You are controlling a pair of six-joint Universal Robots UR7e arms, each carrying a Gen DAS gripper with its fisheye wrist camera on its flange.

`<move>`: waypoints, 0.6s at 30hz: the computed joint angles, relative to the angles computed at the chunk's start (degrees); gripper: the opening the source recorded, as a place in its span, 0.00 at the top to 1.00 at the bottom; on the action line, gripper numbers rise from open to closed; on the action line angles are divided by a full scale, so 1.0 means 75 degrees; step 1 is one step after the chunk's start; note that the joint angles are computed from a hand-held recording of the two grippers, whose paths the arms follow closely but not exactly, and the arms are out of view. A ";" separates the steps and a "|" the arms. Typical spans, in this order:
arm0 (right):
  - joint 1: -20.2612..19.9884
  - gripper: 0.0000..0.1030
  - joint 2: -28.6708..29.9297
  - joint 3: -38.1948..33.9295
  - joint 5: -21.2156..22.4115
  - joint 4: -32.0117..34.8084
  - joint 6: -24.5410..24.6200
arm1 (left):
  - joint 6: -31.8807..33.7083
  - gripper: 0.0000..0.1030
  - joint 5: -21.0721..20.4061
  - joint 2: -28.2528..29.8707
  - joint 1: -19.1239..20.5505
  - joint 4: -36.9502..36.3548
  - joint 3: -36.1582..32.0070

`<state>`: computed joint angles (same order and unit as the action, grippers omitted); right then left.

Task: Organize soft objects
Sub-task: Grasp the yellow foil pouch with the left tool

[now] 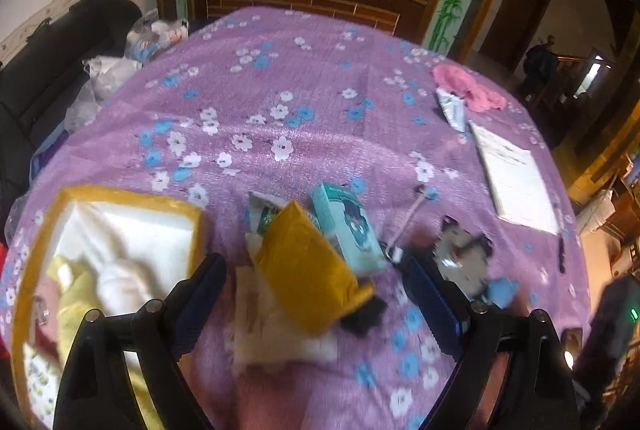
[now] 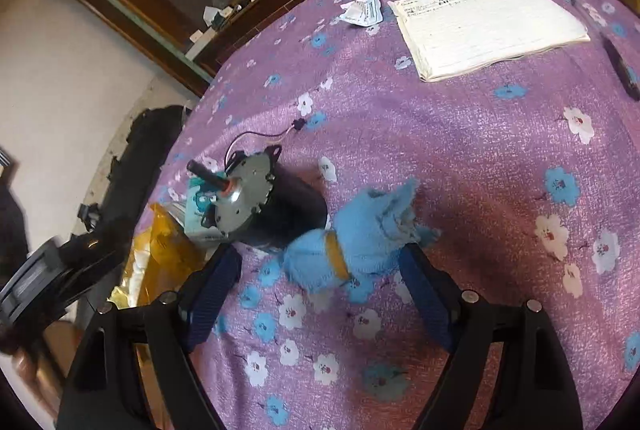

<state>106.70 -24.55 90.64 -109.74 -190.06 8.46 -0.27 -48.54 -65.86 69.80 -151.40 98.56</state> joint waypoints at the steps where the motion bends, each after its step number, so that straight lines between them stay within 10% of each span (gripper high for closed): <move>1: 0.0024 0.20 0.0037 -0.0058 -0.0070 0.0030 -0.0061 | -0.0017 0.14 -0.0001 0.0151 0.0046 0.0025 -0.0131; 10: 0.0114 0.45 0.0120 -0.0140 -0.0634 0.0169 -0.0089 | -0.0329 0.74 0.0259 0.0503 0.0253 -0.0183 -0.0285; 18: 0.0165 0.65 0.0103 -0.0103 -0.0858 0.0194 -0.0136 | -0.0551 0.77 -0.0220 -0.0144 0.0231 -0.0261 0.0329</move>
<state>107.93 -23.78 89.86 -116.18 -188.61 7.43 -4.41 -50.19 -66.94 71.53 -153.36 101.02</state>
